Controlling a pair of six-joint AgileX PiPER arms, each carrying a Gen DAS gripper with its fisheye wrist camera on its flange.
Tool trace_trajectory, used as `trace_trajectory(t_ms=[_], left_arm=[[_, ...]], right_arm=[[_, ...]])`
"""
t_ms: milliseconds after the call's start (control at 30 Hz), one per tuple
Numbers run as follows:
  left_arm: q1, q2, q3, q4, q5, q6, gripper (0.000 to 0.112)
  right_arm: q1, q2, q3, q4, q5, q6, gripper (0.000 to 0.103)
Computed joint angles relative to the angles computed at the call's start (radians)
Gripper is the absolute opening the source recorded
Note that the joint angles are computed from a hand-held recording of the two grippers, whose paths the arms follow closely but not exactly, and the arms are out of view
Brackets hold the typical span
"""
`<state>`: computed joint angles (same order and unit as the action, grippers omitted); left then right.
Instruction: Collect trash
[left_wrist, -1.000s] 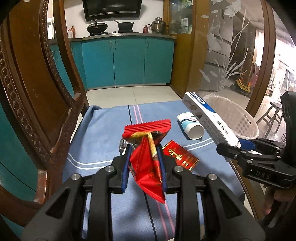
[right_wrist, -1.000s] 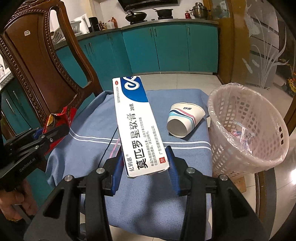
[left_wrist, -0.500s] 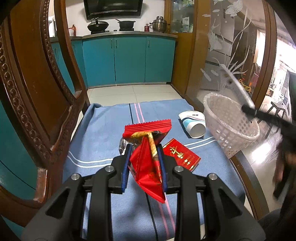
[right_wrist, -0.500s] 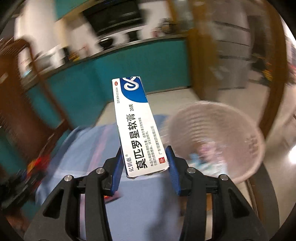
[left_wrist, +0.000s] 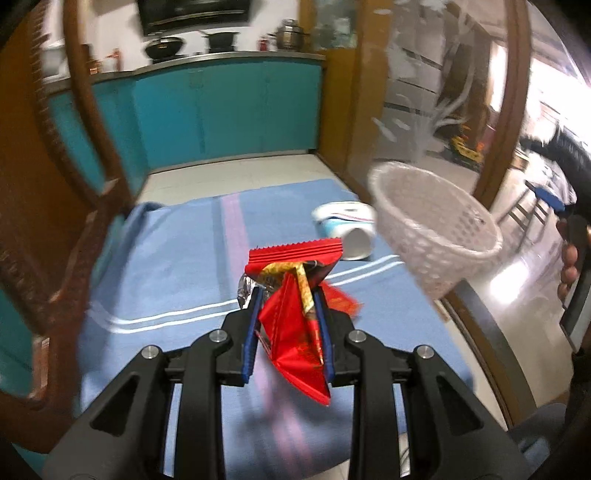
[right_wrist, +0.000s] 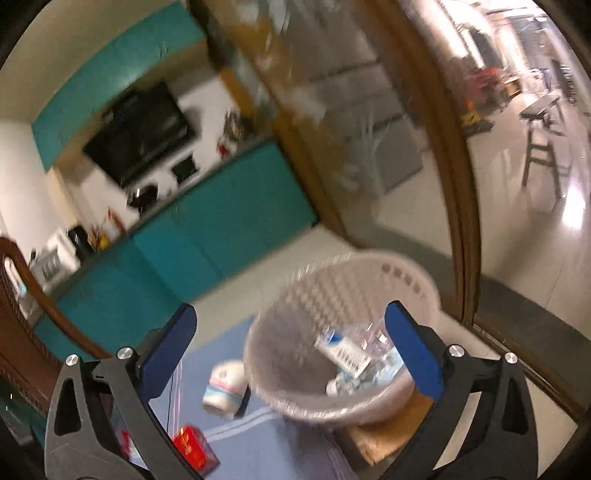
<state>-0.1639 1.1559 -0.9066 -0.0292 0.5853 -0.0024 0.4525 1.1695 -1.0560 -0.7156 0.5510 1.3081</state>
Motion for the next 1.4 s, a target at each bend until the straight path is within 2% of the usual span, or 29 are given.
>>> trace_trajectory(t_ms=[67,167,267,300,333,367,400,433,467,567,667,733,800,867,1000,1067,1200,1400], left_arm=[[-0.089,0.067,-0.069,0.019,0.011,-0.059,0.028],[-0.215,0.211,-0.231,0.044,0.023,-0.125,0.028],[-0.303,0.438,-0.531,0.052,0.097,-0.182,0.029],[-0.318,0.521,-0.631,0.022,0.1,-0.171,0.035],[-0.327,0.607,-0.731,-0.016,0.117,-0.138,0.052],[-0.334,0.685,-0.831,-0.038,0.166,-0.122,0.063],[-0.337,0.729,-0.895,-0.033,0.217,-0.139,0.08],[-0.332,0.75,-0.92,-0.022,0.246,-0.167,0.085],[-0.319,0.748,-0.904,-0.016,0.265,-0.198,0.085],[-0.274,0.63,-0.687,-0.012,0.177,-0.175,0.086],[-0.224,0.424,-0.398,0.16,0.083,-0.256,0.091],[-0.151,0.271,-0.226,0.236,0.056,-0.316,0.094],[-0.043,0.138,-0.1,0.217,0.062,-0.299,0.096],[0.074,0.027,0.006,0.12,0.066,-0.199,0.097],[0.205,-0.073,0.122,0.016,0.05,-0.129,0.097],[0.23,-0.086,0.138,-0.046,0.058,-0.089,0.097],[0.172,-0.102,0.145,0.017,0.059,-0.123,0.097],[0.115,-0.092,0.155,0.04,0.05,-0.168,0.097]], right_arm=[[-0.026,-0.017,0.021,-0.024,-0.014,0.037,0.1],[-0.12,-0.033,0.047,0.077,-0.062,0.011,0.1],[-0.186,-0.06,0.076,0.165,-0.104,-0.025,0.1],[-0.184,-0.06,0.078,0.15,-0.104,-0.014,0.1],[-0.191,-0.061,0.077,0.161,-0.107,-0.036,0.1],[-0.191,-0.053,0.069,0.167,-0.106,-0.052,0.1],[-0.185,-0.048,0.066,0.172,-0.103,-0.063,0.1],[-0.185,-0.04,0.06,0.204,-0.102,-0.102,0.1],[-0.177,-0.038,0.047,0.224,-0.088,-0.129,0.1],[-0.144,-0.008,0.018,0.259,-0.074,-0.197,0.1],[-0.055,0.059,-0.036,0.245,-0.019,-0.226,0.1],[0.015,0.117,-0.092,0.27,0.044,-0.297,0.1],[0.101,0.175,-0.145,0.244,0.108,-0.318,0.1],[0.198,0.238,-0.2,0.212,0.179,-0.331,0.1],[0.35,0.322,-0.259,0.155,0.268,-0.286,0.1],[0.396,0.341,-0.262,0.151,0.273,-0.273,0.1],[0.459,0.375,-0.279,0.083,0.29,-0.228,0.1],[0.424,0.354,-0.268,0.069,0.262,-0.187,0.1]])
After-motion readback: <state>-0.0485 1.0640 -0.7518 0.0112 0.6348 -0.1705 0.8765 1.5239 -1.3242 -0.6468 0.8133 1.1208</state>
